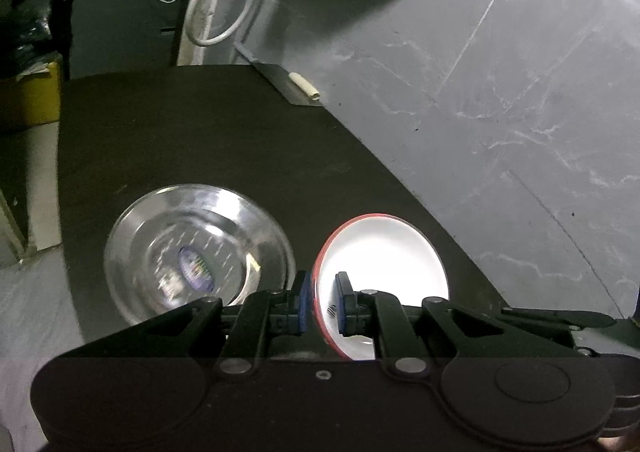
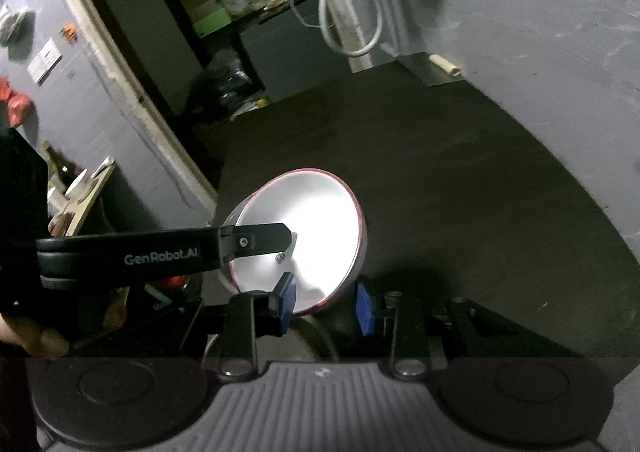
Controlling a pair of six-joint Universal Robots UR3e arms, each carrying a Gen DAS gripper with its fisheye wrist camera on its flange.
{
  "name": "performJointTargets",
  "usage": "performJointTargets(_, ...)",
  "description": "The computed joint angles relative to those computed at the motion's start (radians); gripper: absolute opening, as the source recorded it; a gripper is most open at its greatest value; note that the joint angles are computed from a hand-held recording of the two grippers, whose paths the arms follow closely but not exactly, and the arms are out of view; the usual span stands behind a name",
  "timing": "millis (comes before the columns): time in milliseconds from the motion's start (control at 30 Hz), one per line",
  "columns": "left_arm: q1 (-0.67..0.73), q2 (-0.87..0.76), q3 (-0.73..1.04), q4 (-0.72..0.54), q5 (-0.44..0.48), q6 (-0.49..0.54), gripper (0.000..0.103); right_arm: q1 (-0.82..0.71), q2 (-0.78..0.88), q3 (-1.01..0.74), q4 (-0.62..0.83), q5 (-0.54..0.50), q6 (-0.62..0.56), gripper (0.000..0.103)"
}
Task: Organize plates and bowls
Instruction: 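Lower the second white bowl onto the first white bowl in the stack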
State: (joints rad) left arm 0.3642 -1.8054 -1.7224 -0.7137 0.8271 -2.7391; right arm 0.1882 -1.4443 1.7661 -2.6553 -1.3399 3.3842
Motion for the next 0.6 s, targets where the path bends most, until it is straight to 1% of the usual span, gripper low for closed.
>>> performJointTargets(267,0.076,0.122,-0.142,-0.065,-0.020,0.072,0.013,0.050,-0.049,0.031,0.063,0.013,-0.031,0.036)
performJointTargets(600,0.104,0.210,-0.257,-0.115,0.044,0.121,0.013,0.075,-0.034,-0.005,0.174,0.015,-0.070,0.036)
